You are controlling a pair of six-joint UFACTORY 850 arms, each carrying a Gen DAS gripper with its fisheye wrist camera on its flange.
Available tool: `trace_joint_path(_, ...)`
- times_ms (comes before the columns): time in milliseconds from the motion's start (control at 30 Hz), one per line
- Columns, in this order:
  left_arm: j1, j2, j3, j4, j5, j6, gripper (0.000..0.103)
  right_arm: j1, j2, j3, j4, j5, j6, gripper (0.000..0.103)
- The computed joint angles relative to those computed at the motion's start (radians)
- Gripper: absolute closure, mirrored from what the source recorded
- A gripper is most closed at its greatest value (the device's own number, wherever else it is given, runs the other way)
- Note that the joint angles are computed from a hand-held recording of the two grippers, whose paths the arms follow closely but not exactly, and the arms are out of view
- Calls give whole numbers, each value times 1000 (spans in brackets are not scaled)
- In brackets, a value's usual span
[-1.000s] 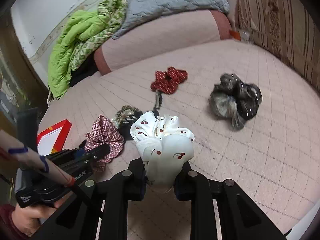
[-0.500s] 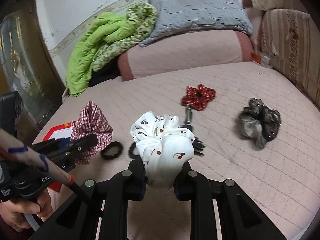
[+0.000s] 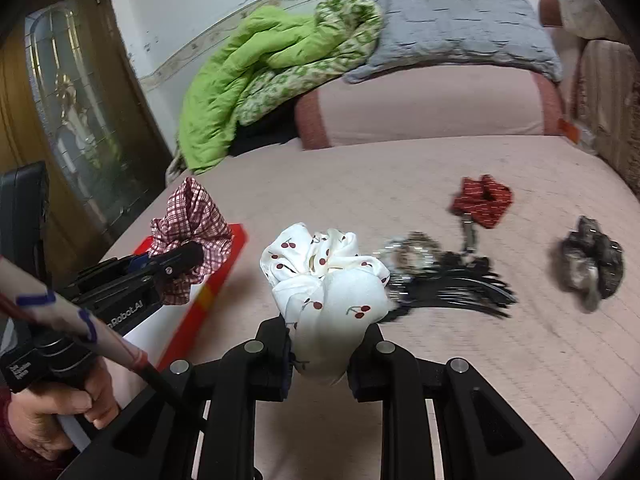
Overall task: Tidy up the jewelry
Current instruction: 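Carry both scrunchies over the red-rimmed tray with both tools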
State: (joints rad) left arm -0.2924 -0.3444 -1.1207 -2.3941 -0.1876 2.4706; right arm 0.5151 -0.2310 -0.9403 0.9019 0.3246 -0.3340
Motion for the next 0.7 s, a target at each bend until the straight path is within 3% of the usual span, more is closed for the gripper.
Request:
trace_joint_path(267,85,-8,0,5,-28,-37,83,38,-82,-138,103,-74,-141,80)
trace_joint_path(500,159,-41,-28,50,-44,-104,83,58,-170,-278,324,-132,-391,80)
trace_joint_path(700,204,-80,-63,4,-14,-79,83,73,-267,-412,675,-170,-763,81)
